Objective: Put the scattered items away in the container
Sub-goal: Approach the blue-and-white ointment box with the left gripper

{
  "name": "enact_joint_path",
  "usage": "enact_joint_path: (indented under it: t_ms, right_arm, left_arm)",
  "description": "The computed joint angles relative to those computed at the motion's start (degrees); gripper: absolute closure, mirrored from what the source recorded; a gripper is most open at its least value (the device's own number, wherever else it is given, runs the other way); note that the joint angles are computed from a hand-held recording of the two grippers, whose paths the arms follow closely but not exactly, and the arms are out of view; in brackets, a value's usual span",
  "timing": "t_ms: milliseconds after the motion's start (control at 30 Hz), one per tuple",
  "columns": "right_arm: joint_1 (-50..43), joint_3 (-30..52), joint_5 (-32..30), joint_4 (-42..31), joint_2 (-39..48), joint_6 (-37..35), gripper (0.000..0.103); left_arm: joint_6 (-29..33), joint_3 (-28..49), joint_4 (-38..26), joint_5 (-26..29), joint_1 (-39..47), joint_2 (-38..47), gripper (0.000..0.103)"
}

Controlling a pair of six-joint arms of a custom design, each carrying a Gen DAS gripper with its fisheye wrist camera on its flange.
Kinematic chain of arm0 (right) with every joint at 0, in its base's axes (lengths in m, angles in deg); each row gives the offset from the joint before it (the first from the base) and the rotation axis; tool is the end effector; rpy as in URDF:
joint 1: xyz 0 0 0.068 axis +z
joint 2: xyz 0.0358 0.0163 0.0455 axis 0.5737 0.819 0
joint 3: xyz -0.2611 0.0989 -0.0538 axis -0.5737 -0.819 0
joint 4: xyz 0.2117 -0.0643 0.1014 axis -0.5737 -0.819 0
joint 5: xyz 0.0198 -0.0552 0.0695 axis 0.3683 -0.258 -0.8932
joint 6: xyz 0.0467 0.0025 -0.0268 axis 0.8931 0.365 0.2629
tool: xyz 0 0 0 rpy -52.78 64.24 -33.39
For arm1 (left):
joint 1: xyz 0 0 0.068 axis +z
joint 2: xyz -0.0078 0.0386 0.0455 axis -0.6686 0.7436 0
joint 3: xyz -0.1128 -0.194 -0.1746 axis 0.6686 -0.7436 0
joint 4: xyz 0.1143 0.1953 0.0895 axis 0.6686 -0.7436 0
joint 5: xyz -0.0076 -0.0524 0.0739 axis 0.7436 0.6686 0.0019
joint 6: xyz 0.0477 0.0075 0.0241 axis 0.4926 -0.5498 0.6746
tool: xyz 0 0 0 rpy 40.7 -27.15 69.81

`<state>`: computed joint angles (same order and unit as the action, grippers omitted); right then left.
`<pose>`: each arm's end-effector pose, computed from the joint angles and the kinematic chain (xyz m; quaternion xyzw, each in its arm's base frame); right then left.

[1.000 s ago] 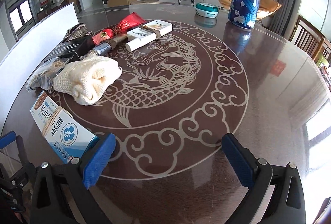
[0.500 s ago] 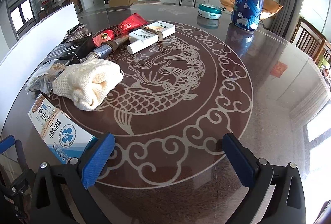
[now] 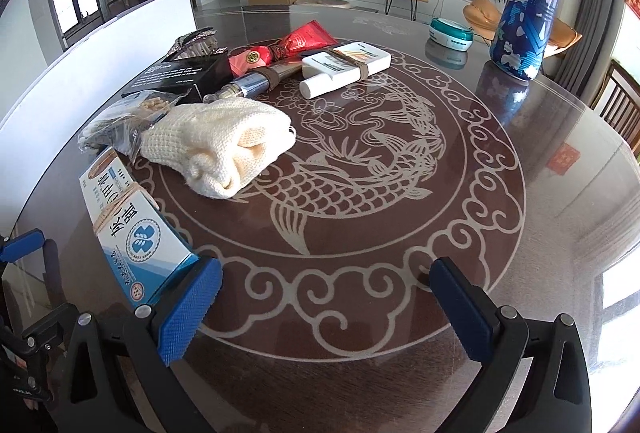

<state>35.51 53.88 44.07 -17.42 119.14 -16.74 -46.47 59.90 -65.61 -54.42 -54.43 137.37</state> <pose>0.3459 0.0093 0.1372 -0.1586 0.9395 0.0458 0.3002 0.2537 -0.0518 0.1083 0.0144 0.9466 -0.0019 0.3220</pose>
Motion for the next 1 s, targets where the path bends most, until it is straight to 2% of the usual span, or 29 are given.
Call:
enact_joint_path:
  t_ms: [67, 267, 533, 633, 800, 867, 1000]
  right_arm:
    - [-0.19, -0.48, -0.29, 0.22, -0.22, -0.19, 0.0]
    - [-1.95, 1.06, 2.78, 0.75, 1.0, 5.54, 0.0]
    - [0.27, 6.03, 3.86, -0.79, 4.36, 5.91, 0.0]
    - [1.71, 6.07, 2.49, -0.94, 4.46, 4.01, 0.0]
    - [5.67, 1.68, -3.6, -1.17, 1.54, -5.32, 0.0]
    - [6.41, -0.37, -4.38, -0.72, 0.25, -6.81, 0.0]
    - [5.35, -1.76, -2.98, 0.38, -0.5, -4.2, 0.0]
  left_arm:
    - [0.32, -0.1, -0.06, 0.25, 0.13, -0.17, 0.0]
    - [0.73, -0.53, 0.22, 0.55, 0.35, -0.44, 0.0]
    - [1.19, -1.42, 1.22, 0.75, 0.6, -0.79, 0.0]
    - [1.47, -1.98, 1.19, 1.03, 1.13, -1.26, 0.0]
    - [1.78, -3.37, -2.03, 1.76, 2.87, -4.18, 0.0]
    - [1.86, -4.64, -2.55, 3.56, 3.85, -5.93, 0.0]
    - [1.17, -6.88, -2.76, 13.55, 7.18, -9.48, 0.0]
